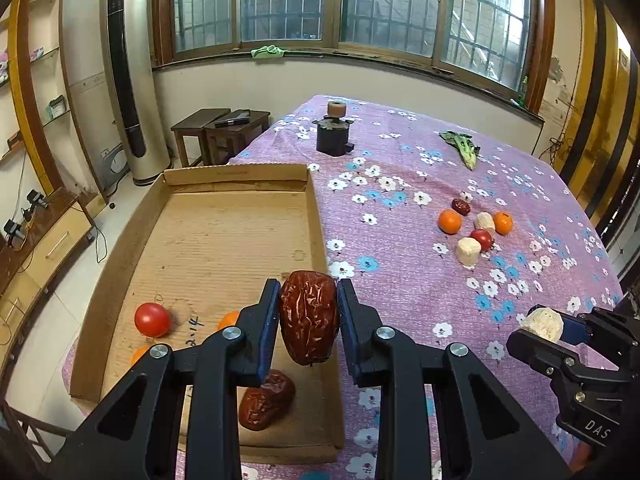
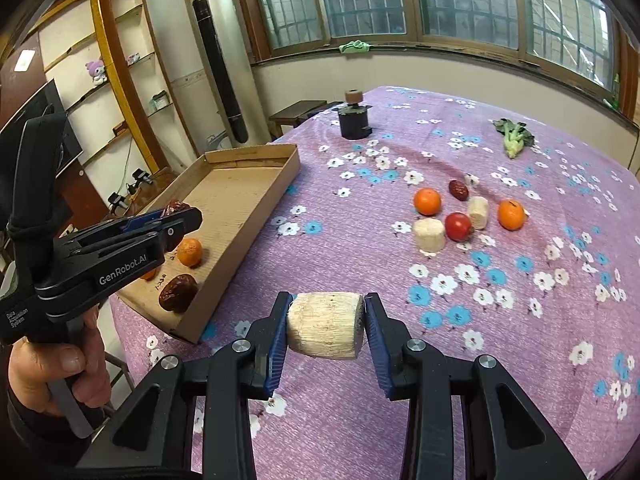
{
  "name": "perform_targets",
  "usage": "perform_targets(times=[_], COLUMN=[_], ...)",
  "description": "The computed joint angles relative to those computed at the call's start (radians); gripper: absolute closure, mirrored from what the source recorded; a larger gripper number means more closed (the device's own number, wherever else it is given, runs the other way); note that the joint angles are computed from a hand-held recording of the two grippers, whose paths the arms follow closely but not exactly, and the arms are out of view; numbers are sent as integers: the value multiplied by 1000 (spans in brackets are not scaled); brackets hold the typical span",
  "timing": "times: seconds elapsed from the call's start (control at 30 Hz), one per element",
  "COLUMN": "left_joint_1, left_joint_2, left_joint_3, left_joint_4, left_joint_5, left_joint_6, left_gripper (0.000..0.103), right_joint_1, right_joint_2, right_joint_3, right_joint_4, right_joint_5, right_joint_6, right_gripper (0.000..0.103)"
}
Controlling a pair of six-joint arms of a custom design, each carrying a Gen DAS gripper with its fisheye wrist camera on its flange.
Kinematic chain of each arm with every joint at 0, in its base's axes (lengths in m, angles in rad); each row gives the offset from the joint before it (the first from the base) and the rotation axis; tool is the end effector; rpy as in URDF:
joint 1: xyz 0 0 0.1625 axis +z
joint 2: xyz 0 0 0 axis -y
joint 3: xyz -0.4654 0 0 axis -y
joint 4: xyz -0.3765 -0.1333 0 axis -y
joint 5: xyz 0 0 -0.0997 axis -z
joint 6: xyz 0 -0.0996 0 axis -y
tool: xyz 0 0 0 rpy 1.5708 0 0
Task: Organize fruits
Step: 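Carry the date and the yam chunk with both tools over the cardboard tray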
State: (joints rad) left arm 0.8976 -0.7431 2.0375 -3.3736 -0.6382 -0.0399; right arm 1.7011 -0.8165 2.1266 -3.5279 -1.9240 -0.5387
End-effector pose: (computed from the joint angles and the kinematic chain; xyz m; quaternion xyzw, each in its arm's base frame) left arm -0.1833 -0.5719 0.1119 0.1618 0.8568 -0.3624 0.3294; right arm 0.1697 -0.5341 0.1234 0.2537 -0.9000 0.2727 0.2266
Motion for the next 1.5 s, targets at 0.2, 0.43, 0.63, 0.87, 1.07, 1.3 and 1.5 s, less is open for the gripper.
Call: perform_targets(times=[0.2, 0.43, 0.63, 0.87, 1.07, 1.3, 1.5], left_joint_1=[18, 38, 53, 93, 141, 193, 213], left_joint_2=[-7, -15, -22, -48, -80, -84, -60], left_joint_3=[-8, -15, -20, -43, -87, -162, -216], left_joint_4=[9, 11, 10, 52, 121, 235, 333], left_joint_5=[10, 25, 40, 25, 1, -6, -1], left_joint_6=[0, 6, 10, -4, -34, -73, -88], left_gripper=[77, 77, 77, 77, 77, 77, 77], right_joint_1=[13, 32, 44, 64, 81, 96, 96], right_joint_2=[26, 59, 85, 131, 188, 272, 341], right_joint_3=[-36, -83, -120, -187, -279, -408, -498], right_joint_4=[37, 82, 115, 159, 230, 330, 416], right_joint_5=[6, 10, 19, 32, 51, 65, 32], right_joint_6=[0, 0, -6, -20, -27, -39, -53], right_gripper=[66, 66, 66, 66, 66, 66, 67])
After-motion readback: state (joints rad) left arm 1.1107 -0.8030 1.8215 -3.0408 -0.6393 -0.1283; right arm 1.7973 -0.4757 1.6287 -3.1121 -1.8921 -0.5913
